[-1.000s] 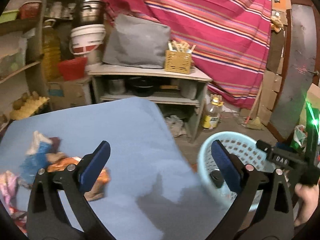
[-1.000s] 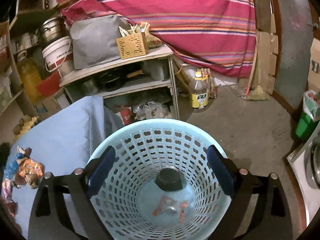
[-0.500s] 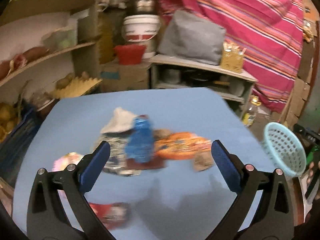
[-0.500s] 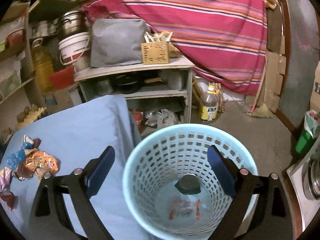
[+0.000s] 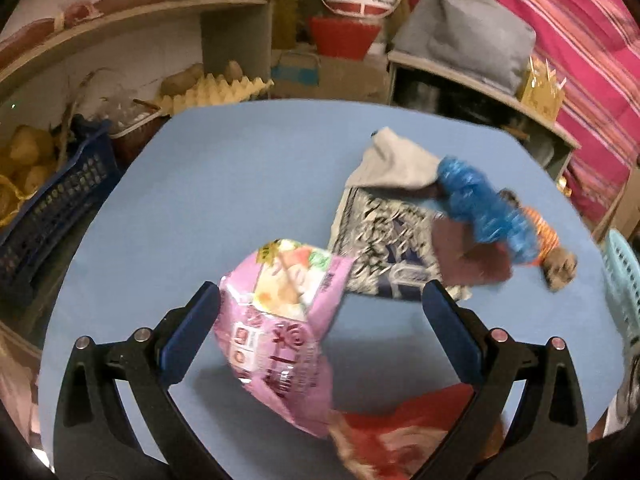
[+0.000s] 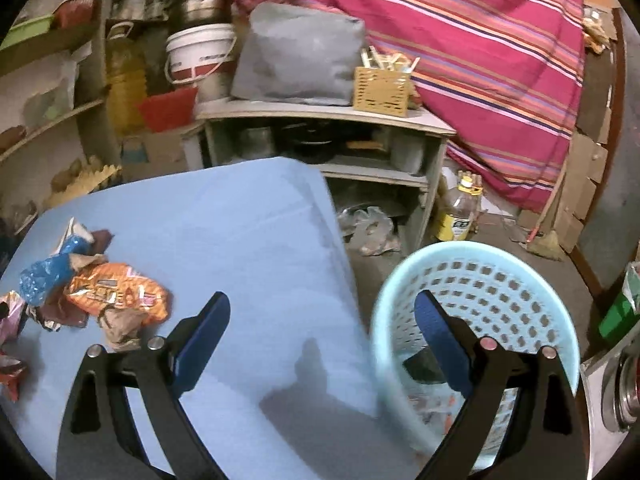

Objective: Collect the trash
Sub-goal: 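Grasp the pink snack bag with the left gripper while the right gripper returns to the table, then grasp the crumpled brown paper with the right gripper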

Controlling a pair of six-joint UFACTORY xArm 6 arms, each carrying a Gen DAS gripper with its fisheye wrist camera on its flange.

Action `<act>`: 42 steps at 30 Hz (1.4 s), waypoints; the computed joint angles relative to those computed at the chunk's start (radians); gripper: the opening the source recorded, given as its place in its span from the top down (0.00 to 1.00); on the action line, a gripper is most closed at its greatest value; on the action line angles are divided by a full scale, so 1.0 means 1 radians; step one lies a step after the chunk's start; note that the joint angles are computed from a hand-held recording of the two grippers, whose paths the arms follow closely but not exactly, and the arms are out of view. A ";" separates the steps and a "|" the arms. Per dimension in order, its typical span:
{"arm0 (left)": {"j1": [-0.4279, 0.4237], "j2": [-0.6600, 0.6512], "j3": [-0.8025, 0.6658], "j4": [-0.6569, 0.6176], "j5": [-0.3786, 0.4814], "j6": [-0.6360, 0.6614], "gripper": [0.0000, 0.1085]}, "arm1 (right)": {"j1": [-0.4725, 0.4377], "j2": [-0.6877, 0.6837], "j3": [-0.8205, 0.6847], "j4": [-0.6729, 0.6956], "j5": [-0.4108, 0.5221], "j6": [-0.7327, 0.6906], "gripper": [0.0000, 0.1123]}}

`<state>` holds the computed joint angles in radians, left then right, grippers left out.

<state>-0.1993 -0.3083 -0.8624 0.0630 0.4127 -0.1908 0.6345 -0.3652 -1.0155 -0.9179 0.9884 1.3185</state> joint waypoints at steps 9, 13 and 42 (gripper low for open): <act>0.040 0.089 -0.048 -0.228 0.038 0.233 0.33 | 0.010 0.127 -0.084 0.055 -0.053 -0.027 0.18; 0.034 0.107 -0.049 -0.142 0.031 0.197 0.51 | 0.018 0.163 -0.110 0.057 -0.057 -0.035 0.18; 0.010 -0.012 -0.033 0.164 -0.183 -0.232 0.68 | 0.125 0.467 -0.380 0.144 -0.005 -0.105 0.19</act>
